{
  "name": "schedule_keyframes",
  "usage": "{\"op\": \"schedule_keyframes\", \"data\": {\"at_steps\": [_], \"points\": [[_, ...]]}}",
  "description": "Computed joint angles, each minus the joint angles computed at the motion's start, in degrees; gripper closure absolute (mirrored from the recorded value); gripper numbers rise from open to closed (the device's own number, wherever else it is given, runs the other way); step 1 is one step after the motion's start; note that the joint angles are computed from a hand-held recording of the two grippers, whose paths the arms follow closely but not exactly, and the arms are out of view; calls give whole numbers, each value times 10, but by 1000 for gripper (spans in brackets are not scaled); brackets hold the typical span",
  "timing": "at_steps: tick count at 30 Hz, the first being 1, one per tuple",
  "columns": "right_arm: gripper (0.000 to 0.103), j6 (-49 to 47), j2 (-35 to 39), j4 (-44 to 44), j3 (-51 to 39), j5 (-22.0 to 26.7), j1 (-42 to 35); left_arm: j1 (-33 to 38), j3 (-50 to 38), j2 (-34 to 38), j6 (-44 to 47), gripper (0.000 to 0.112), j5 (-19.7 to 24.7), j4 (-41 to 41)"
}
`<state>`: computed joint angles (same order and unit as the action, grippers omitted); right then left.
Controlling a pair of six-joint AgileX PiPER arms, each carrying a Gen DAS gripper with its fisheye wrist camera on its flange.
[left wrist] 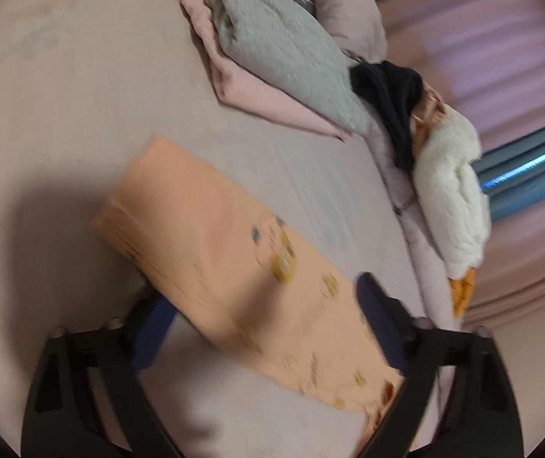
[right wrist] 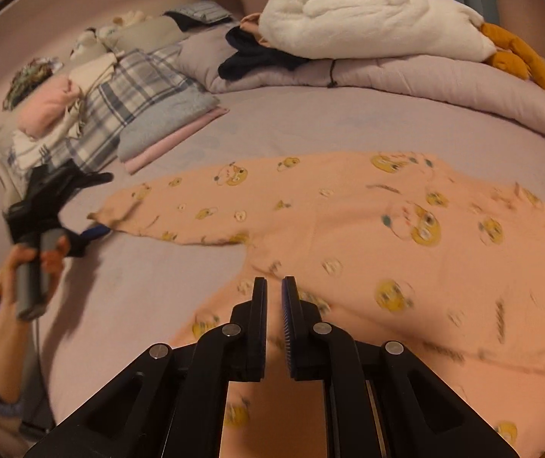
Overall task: Fold small clothes
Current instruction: 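Fold the held sleeve across the shirt body with the right gripper while the left gripper grasps the other cuff, then fold the other sleeve across the body with the left gripper and release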
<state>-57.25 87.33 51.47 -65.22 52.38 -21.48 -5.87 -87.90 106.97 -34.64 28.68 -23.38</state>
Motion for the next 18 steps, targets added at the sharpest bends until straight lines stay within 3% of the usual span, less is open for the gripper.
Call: {"op": "schedule_keyframes", "data": {"at_steps": [2, 4, 5, 6, 13, 18], "points": [[92, -12, -5, 10, 8, 12, -25, 3, -28, 18, -56, 52, 16, 60], [92, -23, -8, 20, 16, 21, -51, 6, -52, 30, -87, 78, 36, 97], [92, -24, -7, 24, 16, 24, -61, 8, -68, 37, -105, 98, 54, 120], [92, -25, -6, 27, 17, 28, -71, 8, -76, 39, -111, 107, 60, 129], [92, -37, -8, 49, 31, 53, -144, -75, -177, 28, -122, 107, 116, 278], [92, -48, -9, 75, 41, 82, -193, -179, -351, 79, -58, 107, 183, 308]]}}
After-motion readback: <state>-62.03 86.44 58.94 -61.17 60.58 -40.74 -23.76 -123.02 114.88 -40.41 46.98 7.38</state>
